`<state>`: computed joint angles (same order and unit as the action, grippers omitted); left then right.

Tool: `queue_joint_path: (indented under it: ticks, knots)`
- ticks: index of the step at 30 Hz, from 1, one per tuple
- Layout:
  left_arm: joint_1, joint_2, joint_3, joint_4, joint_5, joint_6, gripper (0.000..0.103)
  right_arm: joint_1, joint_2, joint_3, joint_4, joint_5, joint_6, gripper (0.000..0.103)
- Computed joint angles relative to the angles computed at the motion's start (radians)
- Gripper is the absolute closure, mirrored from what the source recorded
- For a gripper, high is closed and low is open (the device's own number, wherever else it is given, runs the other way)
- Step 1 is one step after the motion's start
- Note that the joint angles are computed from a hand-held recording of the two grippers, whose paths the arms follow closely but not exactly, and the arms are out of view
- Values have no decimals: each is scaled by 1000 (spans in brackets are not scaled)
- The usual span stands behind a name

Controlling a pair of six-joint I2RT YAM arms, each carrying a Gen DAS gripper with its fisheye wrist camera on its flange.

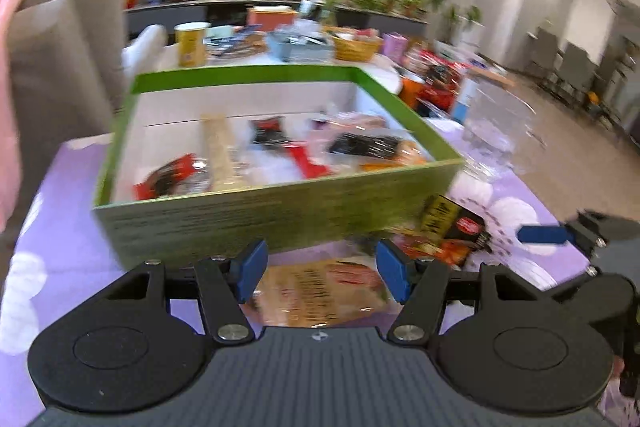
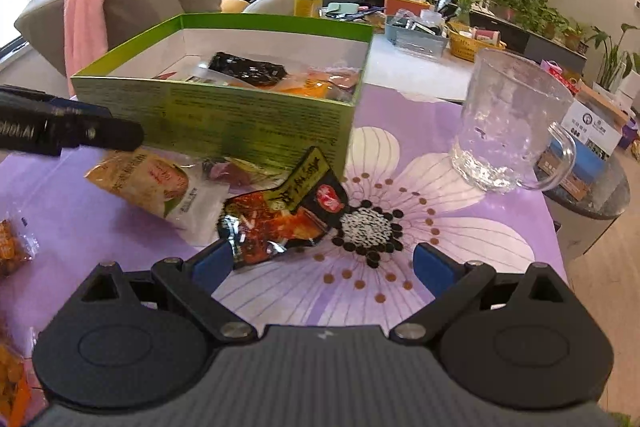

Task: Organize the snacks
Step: 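Grasp the brown chip bag with the right tool while the left tool grasps the spicy snack bag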

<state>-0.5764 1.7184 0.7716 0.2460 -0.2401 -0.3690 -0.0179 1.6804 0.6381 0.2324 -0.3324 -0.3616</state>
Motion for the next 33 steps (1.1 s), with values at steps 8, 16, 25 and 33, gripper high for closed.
queue_joint_path:
  ticks: [8, 16, 25, 33]
  knots:
    - [-43, 92, 90, -12, 9, 46, 46, -88, -18, -9, -25, -28, -19, 50]
    - [-94, 178, 205, -42, 15, 87, 46, -311, -143, -62, -159, -206, -101, 50]
    - [-169, 206, 250, -88, 16, 97, 46, -500, -183, -84, -473, -423, -484, 50]
    - [-194, 254, 314, -157, -61, 113, 45, -487, -174, -155, -401, -402, -515, 49]
